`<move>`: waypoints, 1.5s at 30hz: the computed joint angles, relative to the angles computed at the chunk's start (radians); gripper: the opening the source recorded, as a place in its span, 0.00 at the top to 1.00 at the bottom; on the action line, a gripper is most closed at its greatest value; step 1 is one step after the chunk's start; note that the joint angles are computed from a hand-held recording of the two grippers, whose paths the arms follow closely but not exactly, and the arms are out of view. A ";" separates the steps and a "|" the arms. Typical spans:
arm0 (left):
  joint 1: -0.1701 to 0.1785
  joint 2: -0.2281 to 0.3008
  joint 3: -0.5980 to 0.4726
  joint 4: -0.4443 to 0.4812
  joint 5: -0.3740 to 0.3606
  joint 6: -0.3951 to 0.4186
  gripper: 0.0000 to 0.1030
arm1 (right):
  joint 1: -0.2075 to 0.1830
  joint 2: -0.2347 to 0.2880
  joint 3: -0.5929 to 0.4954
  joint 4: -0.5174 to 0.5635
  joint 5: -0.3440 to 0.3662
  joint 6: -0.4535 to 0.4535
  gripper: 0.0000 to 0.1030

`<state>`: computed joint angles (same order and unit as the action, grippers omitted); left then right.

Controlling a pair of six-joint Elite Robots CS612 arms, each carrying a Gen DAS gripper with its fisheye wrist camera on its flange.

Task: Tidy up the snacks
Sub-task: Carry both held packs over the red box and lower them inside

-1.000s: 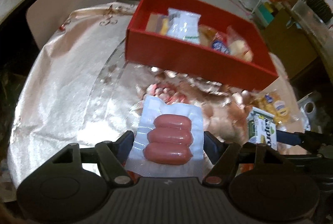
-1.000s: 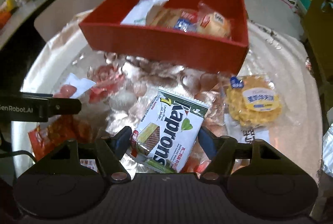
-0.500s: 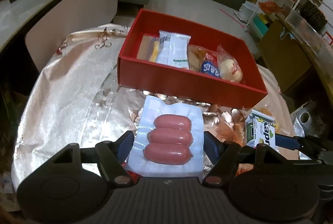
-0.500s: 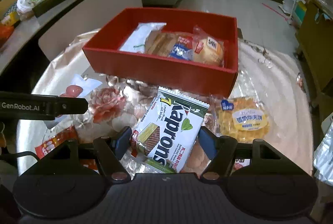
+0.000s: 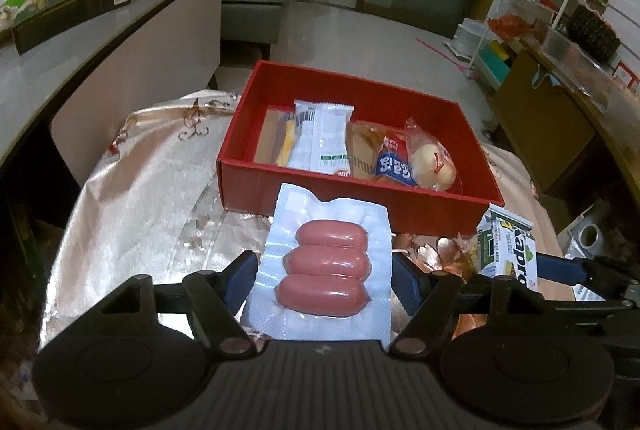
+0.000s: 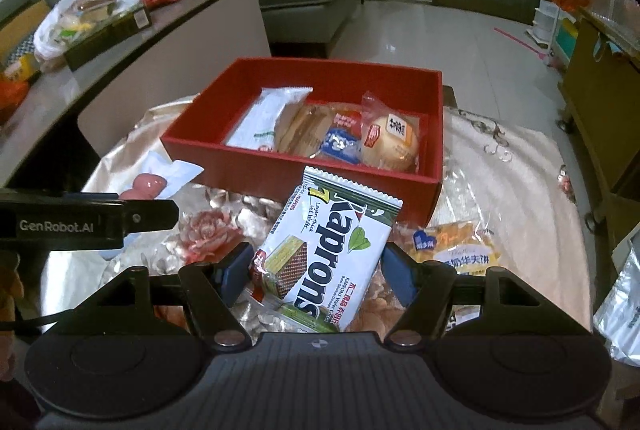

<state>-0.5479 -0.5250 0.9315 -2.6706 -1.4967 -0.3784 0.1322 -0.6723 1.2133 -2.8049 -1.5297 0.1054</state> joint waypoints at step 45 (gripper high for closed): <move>-0.009 0.133 -0.272 0.050 0.093 0.048 0.38 | -0.019 0.048 -0.115 -0.039 0.000 -0.011 0.27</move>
